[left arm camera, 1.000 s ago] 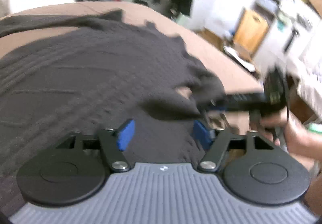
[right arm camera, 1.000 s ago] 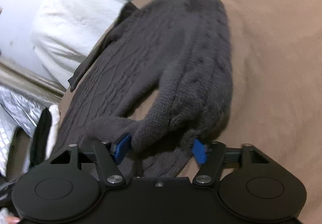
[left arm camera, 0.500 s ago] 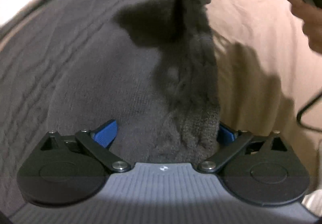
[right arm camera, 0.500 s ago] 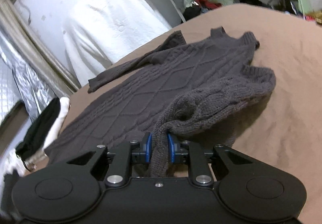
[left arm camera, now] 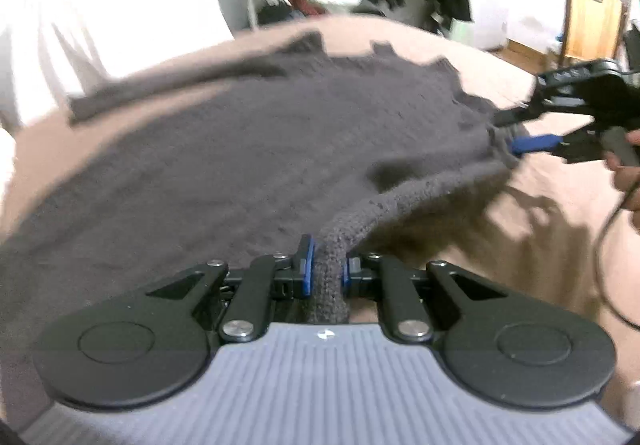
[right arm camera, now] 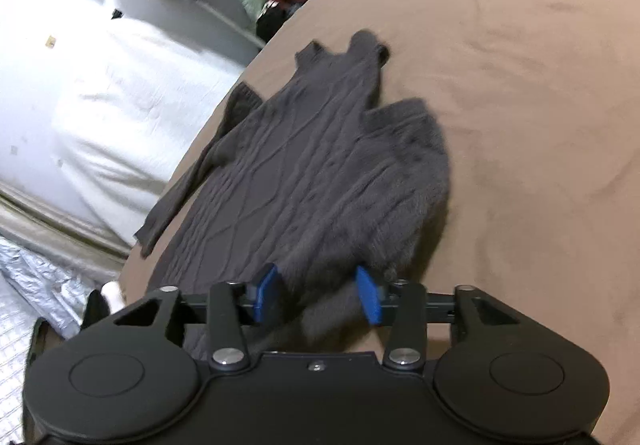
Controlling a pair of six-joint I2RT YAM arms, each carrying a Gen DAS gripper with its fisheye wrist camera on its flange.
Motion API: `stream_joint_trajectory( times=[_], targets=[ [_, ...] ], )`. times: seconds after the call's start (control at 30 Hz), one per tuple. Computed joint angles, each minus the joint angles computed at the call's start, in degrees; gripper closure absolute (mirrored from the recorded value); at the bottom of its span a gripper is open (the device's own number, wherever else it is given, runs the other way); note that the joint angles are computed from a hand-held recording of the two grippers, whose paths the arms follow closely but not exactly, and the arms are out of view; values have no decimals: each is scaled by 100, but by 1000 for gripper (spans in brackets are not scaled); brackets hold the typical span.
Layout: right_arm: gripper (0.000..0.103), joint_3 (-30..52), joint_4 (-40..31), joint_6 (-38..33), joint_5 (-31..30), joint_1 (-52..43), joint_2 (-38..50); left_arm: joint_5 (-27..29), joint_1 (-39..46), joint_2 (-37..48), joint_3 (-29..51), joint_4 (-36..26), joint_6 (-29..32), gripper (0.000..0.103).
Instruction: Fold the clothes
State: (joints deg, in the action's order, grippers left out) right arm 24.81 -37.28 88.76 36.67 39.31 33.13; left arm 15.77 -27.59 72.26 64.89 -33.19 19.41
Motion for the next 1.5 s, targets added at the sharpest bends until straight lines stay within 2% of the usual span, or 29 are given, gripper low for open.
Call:
stream_joint_trajectory(
  times=[0.1, 0.2, 0.27, 0.37, 0.4, 0.47, 0.53, 0.6, 0.63, 0.67, 0.73, 0.77, 0.83, 0.9, 1.0, 1.03, 1.1, 1.17, 1.3, 1.33, 1.37, 1.43, 1.47, 1.5],
  targets=[
    [48, 246, -499, 80, 290, 123, 208, -356, -35, -180, -194, 647, 184, 91],
    [48, 390, -792, -366, 157, -432, 405, -60, 181, -116, 5, 517, 34, 91],
    [46, 70, -454, -740, -401, -1148, 83, 124, 304, -63, 152, 278, -57, 91],
    [46, -530, 265, -1150, -1414, -2272, -399, 113, 312, -70, 124, 281, 10, 91],
    [53, -695, 487, -1121, -1409, -2334, -505, 166, 303, -114, 107, 289, 60, 91],
    [82, -743, 675, -966, -637, -1821, -488, 258, 283, -198, 104, 262, 136, 91],
    [83, -353, 577, -1168, 168, -1279, -62, 342, 270, -284, 225, 70, 126, 91],
    [87, 122, 400, -1721, 597, -1094, 320, 658, 351, -387, 380, -73, 169, 91],
    [89, 357, 310, -2082, 665, -1168, 451, 914, 428, -352, 538, -222, 155, 91],
    [101, 563, 244, -2454, 628, -1384, 523, 1314, 581, -227, 806, -510, 125, 91],
    [101, 974, 138, -3193, 573, -1797, 685, 2282, 968, 358, 1625, -1441, 94, 91],
    [101, 1122, 193, -3577, 419, -2099, 717, 2720, 1165, 748, 2089, -1957, 84, 91],
    [101, 1306, 449, -4333, -706, -3129, 779, 3157, 1437, 1360, 2746, -2536, -23, 91],
    [100, 1592, 344, -4651, -1418, -3712, 1094, 3062, 1587, 1825, 3156, -2510, -199, 92],
    [91, 1787, 39, -4393, -1683, -3900, 1419, 2816, 1651, 2737, 4017, -2687, -194, 92],
    [84, 1789, -41, -4251, -1732, -3917, 1465, 2791, 1678, 3095, 4358, -2799, -210, 92],
    [45, 1597, -136, -3855, -1742, -3815, 1377, 2592, 1706, 3608, 4707, -2749, -269, 92],
    [39, 1302, -144, -3405, -1829, -3663, 1289, 2376, 1745, 3756, 4501, -2559, -324, 92],
    [39, 584, 87, -2336, -2168, -3382, 1031, 2192, 1866, 3964, 4130, -2423, -355, 92],
    [39, 362, 220, -2011, -2107, -3229, 891, 2233, 1899, 3987, 4080, -2442, -340, 92],
    [39, 107, 402, -1641, -1800, -2936, 674, 2259, 1917, 3984, 4035, -2430, -330, 92],
    [57, -215, 776, -1228, -1313, -2558, 497, 2328, 1897, 3872, 3950, -2244, -357, 92],
    [78, -257, 958, -1332, -1326, -2627, 513, 2513, 1907, 3889, 4010, -2217, -425, 93],
    [90, -226, 1122, -1559, -1478, -2805, 594, 2782, 1955, 3963, 4130, -2267, -526, 93]
  ],
)
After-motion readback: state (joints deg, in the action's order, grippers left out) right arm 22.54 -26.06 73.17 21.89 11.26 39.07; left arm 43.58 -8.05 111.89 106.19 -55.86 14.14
